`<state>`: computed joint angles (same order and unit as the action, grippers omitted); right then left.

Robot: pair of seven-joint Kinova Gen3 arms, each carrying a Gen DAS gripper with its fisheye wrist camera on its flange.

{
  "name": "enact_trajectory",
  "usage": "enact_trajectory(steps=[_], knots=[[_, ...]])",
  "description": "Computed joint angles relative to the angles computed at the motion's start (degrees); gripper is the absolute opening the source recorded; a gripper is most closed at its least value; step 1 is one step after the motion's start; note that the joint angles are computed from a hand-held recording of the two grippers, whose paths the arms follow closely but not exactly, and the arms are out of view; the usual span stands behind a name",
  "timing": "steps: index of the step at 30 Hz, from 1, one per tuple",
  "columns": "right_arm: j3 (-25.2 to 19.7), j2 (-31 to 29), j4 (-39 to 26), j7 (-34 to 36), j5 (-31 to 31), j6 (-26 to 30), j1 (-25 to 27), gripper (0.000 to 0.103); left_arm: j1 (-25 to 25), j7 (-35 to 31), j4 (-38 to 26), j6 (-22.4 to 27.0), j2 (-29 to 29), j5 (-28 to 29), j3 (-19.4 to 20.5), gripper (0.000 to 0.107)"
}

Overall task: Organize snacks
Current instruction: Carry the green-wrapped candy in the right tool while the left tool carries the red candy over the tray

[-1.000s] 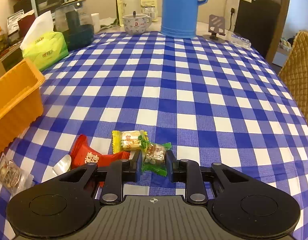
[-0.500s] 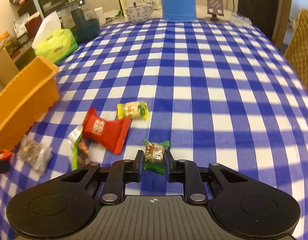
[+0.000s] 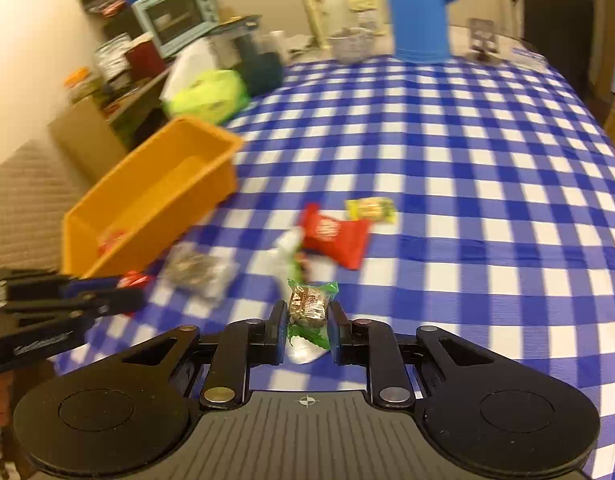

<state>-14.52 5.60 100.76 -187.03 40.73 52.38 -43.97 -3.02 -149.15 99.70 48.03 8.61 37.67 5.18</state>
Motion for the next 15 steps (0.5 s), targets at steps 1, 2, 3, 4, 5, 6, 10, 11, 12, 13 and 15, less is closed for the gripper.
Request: enact_trajectory(steps=[1, 2, 3, 4, 5, 6, 10, 11, 12, 13, 15], knots=[[-0.19, 0.43, -0.75, 0.82, -0.01, -0.22, -0.12, 0.021, -0.31, -0.18, -0.04, 0.35, -0.23, 0.32, -0.14, 0.016], [-0.27, 0.92, -1.80, 1.89, -0.14, -0.29, -0.29, 0.021, -0.61, -0.41, -0.06, 0.67, -0.47, 0.66, -0.29, 0.016], [-0.23, 1.39, -2.55, 2.77, -0.25, -0.51, -0.50, 0.021, -0.92, -0.63, -0.10, 1.02, -0.73, 0.99, -0.50, 0.016], [-0.14, 1.97, -3.56, 3.80, -0.32, -0.66, -0.76, 0.021, -1.19, -0.81, -0.16, 1.38, -0.98, 1.29, -0.72, 0.016], [0.05, 2.55, -4.50, 4.54, -0.30, -0.88, -1.09, 0.021, -1.53, -1.04, -0.27, 1.83, -1.17, 1.62, -0.98, 0.016], [0.36, 3.06, -5.05, 5.03, -0.27, -1.45, -1.36, 0.021, -1.86, -1.23, -0.50, 2.30, -1.27, 1.88, -1.26, 0.016], [1.73, 5.71, -8.84, 7.92, -0.01, -2.78, -2.73, 0.021, -3.22, -1.91, -1.61, 3.79, -1.47, 2.81, -2.26, 0.016], [2.22, 6.38, -9.72, 8.63, 0.08, -3.20, -3.08, 0.021, -3.64, -2.17, -1.99, 4.11, -1.38, 3.17, -2.49, 0.016], [2.71, 7.14, -10.75, 9.38, 0.20, -3.51, -3.46, 0.021, -4.05, -2.33, -2.51, 4.43, -1.18, 3.41, -2.70, 0.016], [3.24, 8.00, -11.91, 10.28, 0.12, -3.83, -3.72, 0.021, -4.43, -2.54, -2.92, 4.63, -0.94, 3.61, -2.86, 0.016], [4.42, 9.73, -14.23, 11.92, -0.12, -4.41, -4.26, 0.021, -5.18, -2.63, -4.06, 4.91, -0.25, 3.81, -3.10, 0.016]])
